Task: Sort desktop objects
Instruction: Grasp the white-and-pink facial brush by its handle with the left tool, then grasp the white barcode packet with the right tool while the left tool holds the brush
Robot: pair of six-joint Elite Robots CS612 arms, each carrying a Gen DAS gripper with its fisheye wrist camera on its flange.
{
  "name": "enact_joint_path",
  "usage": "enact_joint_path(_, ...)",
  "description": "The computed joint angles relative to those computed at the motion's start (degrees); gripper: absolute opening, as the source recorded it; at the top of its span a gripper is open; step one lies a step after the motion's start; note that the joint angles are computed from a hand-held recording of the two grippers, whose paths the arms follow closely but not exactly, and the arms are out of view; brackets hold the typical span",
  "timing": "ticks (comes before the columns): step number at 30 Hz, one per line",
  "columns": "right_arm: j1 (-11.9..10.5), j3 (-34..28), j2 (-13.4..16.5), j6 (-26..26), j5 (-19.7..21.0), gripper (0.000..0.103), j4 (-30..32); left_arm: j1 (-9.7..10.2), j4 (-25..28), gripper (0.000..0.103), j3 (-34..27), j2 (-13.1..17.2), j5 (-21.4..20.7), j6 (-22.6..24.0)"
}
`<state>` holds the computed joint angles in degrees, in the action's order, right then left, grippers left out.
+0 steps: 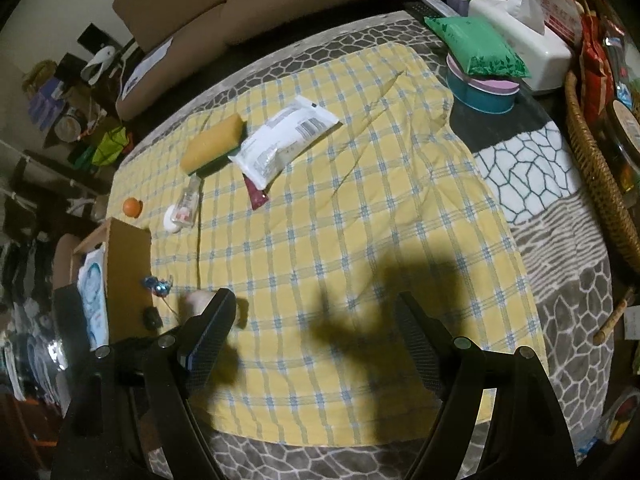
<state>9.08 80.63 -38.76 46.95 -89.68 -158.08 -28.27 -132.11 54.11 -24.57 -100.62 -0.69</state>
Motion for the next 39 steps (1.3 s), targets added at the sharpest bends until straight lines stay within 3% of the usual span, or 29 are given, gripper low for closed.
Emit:
enact_joint_path(3,-0.3,-0.4,0.5,0.9,0.5,0.082,-1.2,1.12,-2.2,0.013,-0.6,0.0,-3.3,-1.6)
enact_joint_path(6,-0.9,-1.3,1.9,1.9,2.5,0.082,-4.7,2.07,-7.9,0.013,0.9,-1.2,-5.9,-5.2)
enact_joint_path(11,-3.0,-5.7,6.7,6.5,9.0,0.082,-12.6,2.81,-19.2,0.013,6.9,-5.9,-2.2,-8.3)
enact_joint_path(16,-3.3,-12.7,11.5,3.8,3.0,0.082,-11.9,3.19,-23.8,0.013,9.5,-7.9,1.5,-10.5)
enact_joint_path(20,-3.5,-20.5,17.2,3.9,4.5,0.083,-9.6,3.24,-25.6,0.013,10.0,-8.5,3.5,-12.4)
enact_joint_path(25,-2.0,-29.7,22.2,4.4,-4.6,0.093,-2.7,2.73,-27.3,0.013,11.6,-9.5,4.1,-11.0)
enact_joint_path(28,-0.7,-35.1,25.1,-0.5,-11.2,0.1,0.8,2.25,-28.0,0.013,12.4,-10.0,4.3,-10.4)
enact_joint_path(30,0.1,-38.4,26.4,-4.2,-15.4,0.097,5.4,2.06,-28.3,0.013,12.8,-10.3,4.6,-10.2)
enact_joint_path(32,0.4,-38.5,26.5,-6.4,-17.1,0.078,5.8,2.05,-28.6,0.013,13.1,-10.5,4.5,-10.1)
enact_joint_path(37,-1.5,-28.4,21.6,-4.1,-8.1,0.034,-3.2,2.13,-29.2,0.013,13.8,-11.0,4.7,-10.4)
enact_joint_path(39,-2.1,-24.9,19.6,-3.4,-5.3,0.026,-5.2,2.28,-29.8,0.013,14.1,-11.2,4.4,-10.6)
